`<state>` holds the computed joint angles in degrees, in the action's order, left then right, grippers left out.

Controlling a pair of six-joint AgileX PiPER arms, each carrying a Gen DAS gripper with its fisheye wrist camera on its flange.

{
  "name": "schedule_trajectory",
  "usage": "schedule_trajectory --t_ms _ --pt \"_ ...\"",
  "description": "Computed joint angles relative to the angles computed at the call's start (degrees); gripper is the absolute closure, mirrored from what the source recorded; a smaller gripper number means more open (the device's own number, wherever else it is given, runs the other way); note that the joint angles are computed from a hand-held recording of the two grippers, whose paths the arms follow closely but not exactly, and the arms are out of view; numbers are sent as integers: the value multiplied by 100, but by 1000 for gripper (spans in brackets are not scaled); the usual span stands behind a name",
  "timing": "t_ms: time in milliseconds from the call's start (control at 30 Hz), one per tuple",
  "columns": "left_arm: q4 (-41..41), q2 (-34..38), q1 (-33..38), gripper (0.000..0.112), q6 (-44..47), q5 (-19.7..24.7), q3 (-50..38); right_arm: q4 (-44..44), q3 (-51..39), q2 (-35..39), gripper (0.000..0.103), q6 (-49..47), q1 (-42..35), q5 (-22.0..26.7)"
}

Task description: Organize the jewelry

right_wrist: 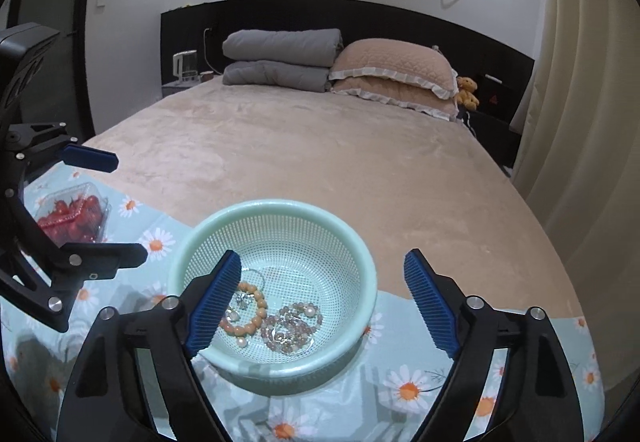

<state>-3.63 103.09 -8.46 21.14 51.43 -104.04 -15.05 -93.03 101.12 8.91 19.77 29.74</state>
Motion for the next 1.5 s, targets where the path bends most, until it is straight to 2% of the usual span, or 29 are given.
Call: schedule_trajectory --t_ms 233,467,567,700,800,867,933,1067,1133,1267,1367,1433,1500 --pt "-67 -1696 239 15 44 -568 1637 -1888 597 -1007 13 1690 796 386" --pt "1377 -3105 -179 15 -1354 -1061 3020 -3073 1268 -1714 11 2906 1558 830" --pt "1622 -3759 -251 15 -1682 -1217 3588 -3401 1778 -2090 9 3441 1807 910" --pt "2146 -4593 -501 15 -2504 -1430 4302 -4029 2534 -2565 8 4320 2275 1260" --pt "2205 -5098 -547 15 -2995 -1489 4744 -4326 3163 -2918 8 4922 2563 1457" --pt "1795 -5345 -429 15 -2776 -1521 5005 -4512 3530 -3075 8 5329 2788 1677" --pt "2109 -5551 -601 15 -3239 -1602 5353 -4883 3952 -3205 8 5893 3117 1956" --pt "4094 -5778 -1527 15 -5531 -1142 6071 -5254 4750 -3490 8 7124 3574 2136" --pt "4975 -5879 -2288 15 -6677 -549 6464 -5137 5007 -3521 8 7663 3723 2236" --pt "5165 -6236 -2917 15 -7645 -64 7207 -4723 5397 -3481 8 8327 4069 2477" --pt "4763 -6580 -3000 15 -7480 27 7514 -4509 5675 -3495 8 8556 4447 2677" --pt "4945 -6631 -3481 15 -7822 466 7624 -4366 5852 -3606 8 8717 4765 2848" --pt "5290 -6773 -4340 15 -8479 1239 7690 -4276 5957 -3679 8 8789 5127 3053"
